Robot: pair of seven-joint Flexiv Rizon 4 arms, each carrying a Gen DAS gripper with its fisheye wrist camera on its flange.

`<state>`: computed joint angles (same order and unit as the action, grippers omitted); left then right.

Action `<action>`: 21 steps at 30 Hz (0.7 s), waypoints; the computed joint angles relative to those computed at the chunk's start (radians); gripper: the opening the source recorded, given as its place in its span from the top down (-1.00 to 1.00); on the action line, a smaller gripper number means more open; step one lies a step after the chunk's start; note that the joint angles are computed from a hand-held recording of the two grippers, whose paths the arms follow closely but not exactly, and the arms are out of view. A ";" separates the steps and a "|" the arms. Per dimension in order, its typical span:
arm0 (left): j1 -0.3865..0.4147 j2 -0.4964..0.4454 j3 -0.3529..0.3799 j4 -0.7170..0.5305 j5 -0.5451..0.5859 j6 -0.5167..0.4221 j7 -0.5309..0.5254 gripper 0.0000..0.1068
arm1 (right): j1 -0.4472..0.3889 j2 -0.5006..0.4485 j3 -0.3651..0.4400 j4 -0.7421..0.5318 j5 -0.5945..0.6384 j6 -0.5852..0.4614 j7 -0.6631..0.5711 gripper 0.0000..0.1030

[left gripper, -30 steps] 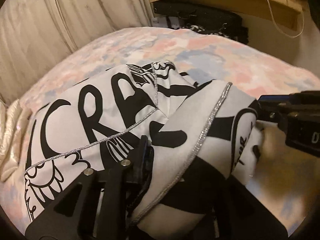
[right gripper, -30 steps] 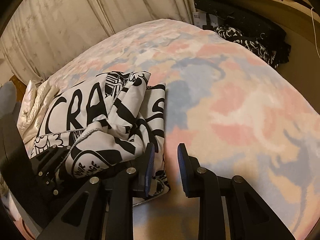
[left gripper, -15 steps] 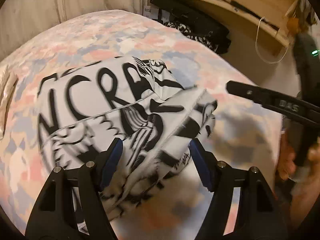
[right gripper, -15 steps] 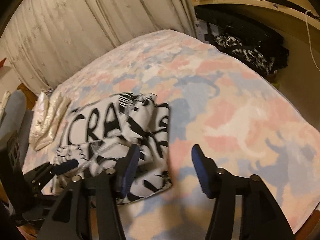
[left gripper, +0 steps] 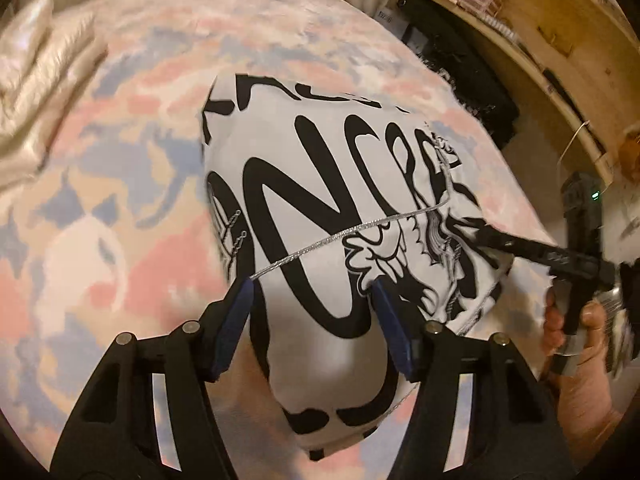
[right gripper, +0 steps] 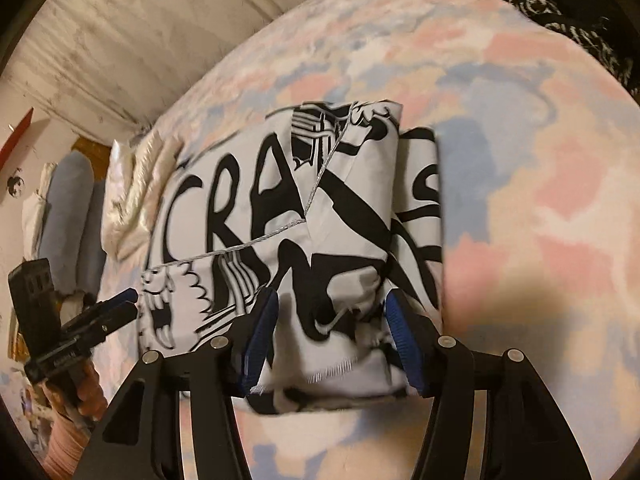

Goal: Fold large clothes

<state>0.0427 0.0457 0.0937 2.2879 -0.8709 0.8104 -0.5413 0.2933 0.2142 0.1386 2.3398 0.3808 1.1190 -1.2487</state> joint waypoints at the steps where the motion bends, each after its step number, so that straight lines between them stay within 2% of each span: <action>1: 0.000 -0.008 -0.001 -0.002 -0.011 -0.006 0.005 -0.11 | 0.002 -0.007 0.003 -0.002 -0.013 0.002 -0.004 0.18; 3: -0.007 -0.017 -0.010 0.000 -0.023 0.022 0.019 -0.09 | 0.002 -0.021 0.017 -0.002 -0.049 0.017 -0.006 0.49; 6: -0.034 -0.012 -0.031 0.018 0.010 0.130 0.034 0.07 | -0.027 0.003 0.068 0.044 -0.181 0.101 0.068 0.62; 7: -0.044 -0.011 -0.038 0.024 0.038 0.168 0.024 0.10 | -0.060 0.037 0.101 0.081 -0.265 0.157 0.133 0.63; 9: -0.063 -0.009 -0.047 0.041 0.101 0.235 -0.002 0.11 | -0.084 0.086 0.122 0.128 -0.343 0.206 0.202 0.64; 12: -0.082 -0.018 -0.055 0.066 0.222 0.314 -0.072 0.12 | -0.085 0.106 0.135 0.171 -0.427 0.132 0.278 0.65; 14: -0.102 -0.031 -0.064 0.094 0.237 0.384 -0.079 0.12 | -0.084 0.086 0.140 0.198 -0.483 0.118 0.326 0.65; 17: -0.123 -0.056 -0.076 0.118 0.242 0.477 -0.096 0.12 | -0.086 0.079 0.135 0.237 -0.544 0.159 0.387 0.65; 21: -0.136 -0.040 -0.080 0.130 0.222 0.502 -0.072 0.12 | -0.049 0.095 0.105 0.210 -0.549 0.088 0.368 0.61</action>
<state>-0.0931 0.0062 0.0138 2.4183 -0.6492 1.3124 -0.6133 0.2439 0.3088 0.2437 2.5495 -0.1685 1.2069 -0.8804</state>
